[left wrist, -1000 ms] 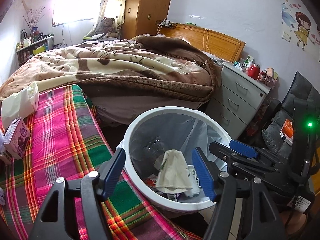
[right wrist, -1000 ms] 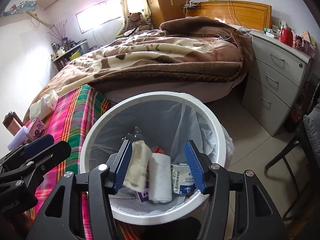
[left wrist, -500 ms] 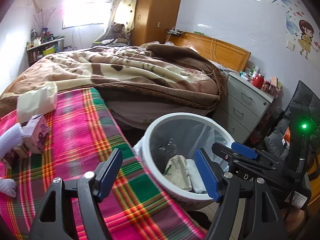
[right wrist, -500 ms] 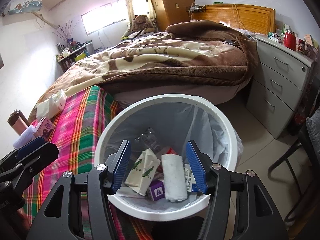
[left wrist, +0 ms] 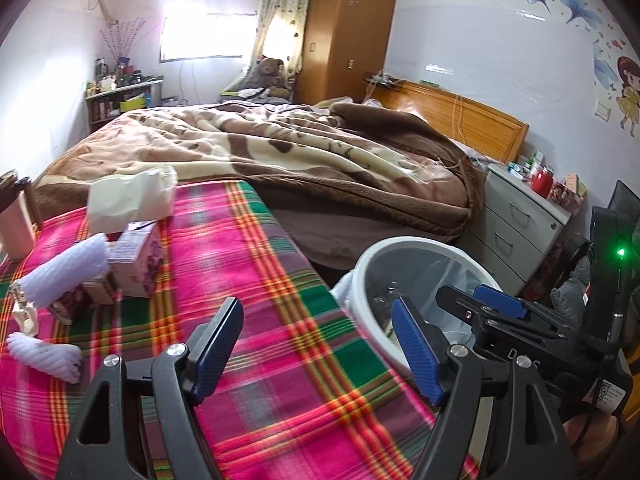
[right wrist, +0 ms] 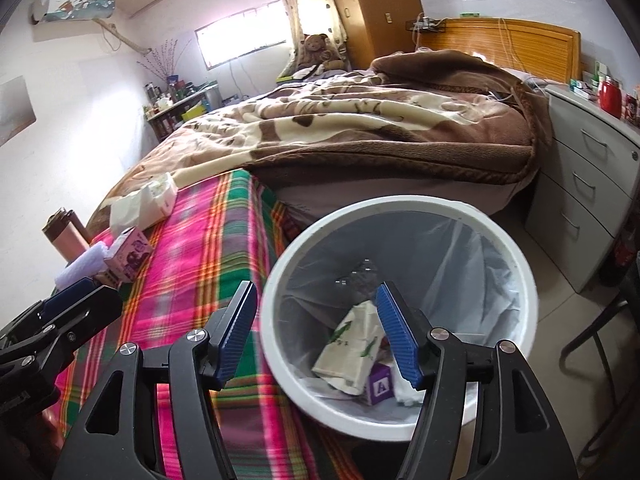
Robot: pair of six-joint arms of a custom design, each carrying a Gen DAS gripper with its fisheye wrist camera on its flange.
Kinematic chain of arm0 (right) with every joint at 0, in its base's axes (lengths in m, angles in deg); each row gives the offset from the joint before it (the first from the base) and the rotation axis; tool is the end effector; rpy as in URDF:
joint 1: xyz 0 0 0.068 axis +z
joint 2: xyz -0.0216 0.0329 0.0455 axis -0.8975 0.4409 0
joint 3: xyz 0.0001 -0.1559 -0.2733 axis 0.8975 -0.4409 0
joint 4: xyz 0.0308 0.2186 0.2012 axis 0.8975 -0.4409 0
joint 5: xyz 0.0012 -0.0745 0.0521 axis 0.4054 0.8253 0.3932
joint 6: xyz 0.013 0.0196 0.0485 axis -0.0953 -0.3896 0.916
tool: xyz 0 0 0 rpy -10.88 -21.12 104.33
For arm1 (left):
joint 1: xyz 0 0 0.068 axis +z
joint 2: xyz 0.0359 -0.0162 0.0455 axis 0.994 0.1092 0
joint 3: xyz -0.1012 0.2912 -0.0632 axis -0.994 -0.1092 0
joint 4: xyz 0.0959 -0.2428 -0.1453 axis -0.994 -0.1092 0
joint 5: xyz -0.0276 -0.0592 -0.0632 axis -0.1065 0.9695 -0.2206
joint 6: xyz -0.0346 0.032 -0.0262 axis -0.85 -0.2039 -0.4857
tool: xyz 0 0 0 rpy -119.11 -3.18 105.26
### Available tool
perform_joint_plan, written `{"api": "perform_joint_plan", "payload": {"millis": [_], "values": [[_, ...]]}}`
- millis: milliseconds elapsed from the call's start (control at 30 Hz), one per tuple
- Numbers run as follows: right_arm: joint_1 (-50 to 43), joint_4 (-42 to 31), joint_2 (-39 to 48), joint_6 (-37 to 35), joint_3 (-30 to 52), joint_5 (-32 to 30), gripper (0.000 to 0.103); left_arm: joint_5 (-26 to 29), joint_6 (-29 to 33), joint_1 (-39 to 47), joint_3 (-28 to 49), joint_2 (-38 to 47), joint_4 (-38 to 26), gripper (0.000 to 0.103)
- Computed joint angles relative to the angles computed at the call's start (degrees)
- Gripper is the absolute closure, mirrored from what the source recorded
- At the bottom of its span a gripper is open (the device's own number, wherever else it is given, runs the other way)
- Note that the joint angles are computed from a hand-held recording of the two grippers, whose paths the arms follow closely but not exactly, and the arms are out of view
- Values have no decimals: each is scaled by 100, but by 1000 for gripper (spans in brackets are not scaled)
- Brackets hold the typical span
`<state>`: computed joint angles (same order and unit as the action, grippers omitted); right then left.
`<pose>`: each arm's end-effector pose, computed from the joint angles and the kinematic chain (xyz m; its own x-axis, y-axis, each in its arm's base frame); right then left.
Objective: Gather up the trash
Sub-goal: 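Move both grippers back from the bin toward the bed, then grasp the purple milk carton with the right gripper while the left grasps the white foam net sleeve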
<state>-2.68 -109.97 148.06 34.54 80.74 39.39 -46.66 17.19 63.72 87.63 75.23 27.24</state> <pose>0.1685 0.2543 0.2140 -0.5902 0.3383 -0.7329 0.2646 0.9389 0.2203 0.2278 -0.0918 0.2339 -0.5828 0.1930 -0.7894 0.4954 0.8544 -0.1569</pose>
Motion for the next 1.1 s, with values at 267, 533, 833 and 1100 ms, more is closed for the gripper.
{"api": "perform_joint_plan", "payload": {"millis": [267, 533, 833, 1100], "values": [[-20, 465, 477, -528, 399, -135, 32, 426, 285, 1056, -28, 7, -43, 24], [-69, 766, 933, -1019, 874, -247, 29, 789, 624, 2014, 71, 215, -78, 23], [-225, 952, 1472, -1460, 1475, -661, 29, 831, 956, 2823, 415, 754, 7, 23], [-399, 981, 2014, -1903, 2164, -1023, 29, 712, 1354, 3139, 822, 1372, 90, 22]]}}
